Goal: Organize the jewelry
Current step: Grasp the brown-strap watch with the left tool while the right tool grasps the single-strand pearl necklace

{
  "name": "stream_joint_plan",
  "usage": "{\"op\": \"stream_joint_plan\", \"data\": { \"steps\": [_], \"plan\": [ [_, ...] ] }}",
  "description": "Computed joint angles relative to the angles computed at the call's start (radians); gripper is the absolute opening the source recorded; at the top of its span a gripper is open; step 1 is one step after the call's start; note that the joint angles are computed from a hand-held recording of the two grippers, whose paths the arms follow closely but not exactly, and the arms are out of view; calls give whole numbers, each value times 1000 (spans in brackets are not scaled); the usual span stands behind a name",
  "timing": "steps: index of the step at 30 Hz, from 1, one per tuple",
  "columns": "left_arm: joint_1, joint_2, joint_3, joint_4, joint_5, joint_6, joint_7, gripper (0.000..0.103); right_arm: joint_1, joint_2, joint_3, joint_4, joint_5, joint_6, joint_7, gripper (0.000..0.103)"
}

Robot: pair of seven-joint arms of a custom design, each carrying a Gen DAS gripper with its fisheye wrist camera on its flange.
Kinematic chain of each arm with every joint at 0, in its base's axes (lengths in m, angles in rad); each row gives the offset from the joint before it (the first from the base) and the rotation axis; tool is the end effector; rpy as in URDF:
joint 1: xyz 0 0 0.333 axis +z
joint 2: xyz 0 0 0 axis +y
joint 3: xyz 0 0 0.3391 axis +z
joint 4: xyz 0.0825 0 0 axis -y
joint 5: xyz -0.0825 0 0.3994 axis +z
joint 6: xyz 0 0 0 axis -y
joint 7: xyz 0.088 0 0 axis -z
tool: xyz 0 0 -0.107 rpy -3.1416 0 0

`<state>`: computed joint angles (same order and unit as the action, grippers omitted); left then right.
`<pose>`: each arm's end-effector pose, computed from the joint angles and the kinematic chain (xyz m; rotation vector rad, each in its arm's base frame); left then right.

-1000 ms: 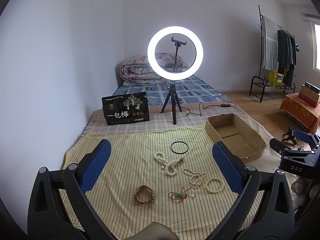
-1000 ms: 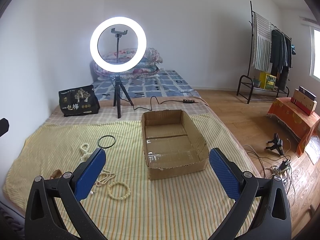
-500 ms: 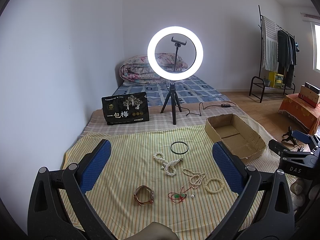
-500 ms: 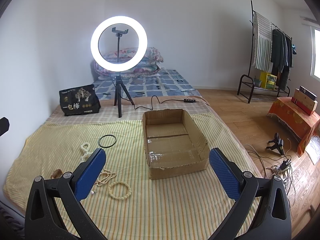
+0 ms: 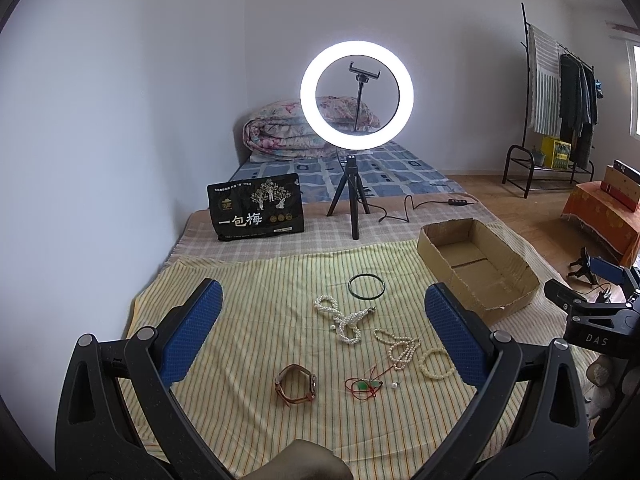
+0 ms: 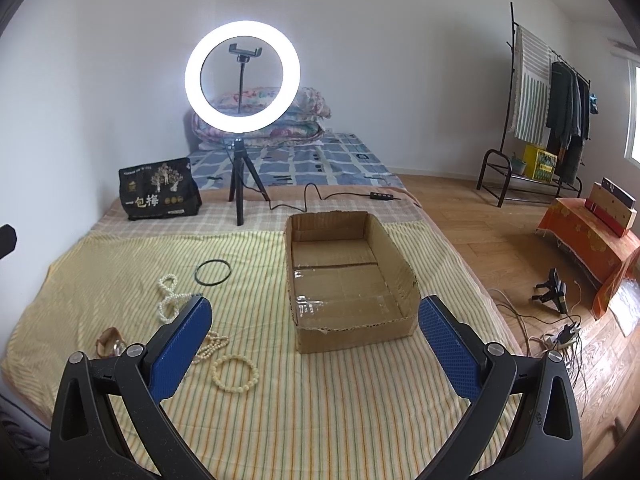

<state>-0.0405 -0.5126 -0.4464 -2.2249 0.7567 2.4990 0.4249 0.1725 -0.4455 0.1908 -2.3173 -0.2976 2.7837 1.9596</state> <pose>0.3903 -0.2627 0.6514 -1.6580 1.4001 -0.8015 0.4336 0.1959 0.6317 -1.8235 1.4525 -0.7971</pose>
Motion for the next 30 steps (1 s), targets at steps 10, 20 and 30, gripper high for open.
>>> {"op": "stream_joint_plan", "data": {
  "steps": [10, 20, 30],
  "plan": [
    [-30, -3, 84, -45, -122, -2, 116, 103, 99, 54, -71, -4, 75, 6, -251, 102],
    [-38, 26, 169, -83, -290, 36, 285, 95, 225, 172, -150, 101, 360, -78, -549, 102],
    [-88, 127, 250, -77, -570, -2, 488, 62, 206, 403, -117, 352, 544, -324, -703, 85]
  ]
}}
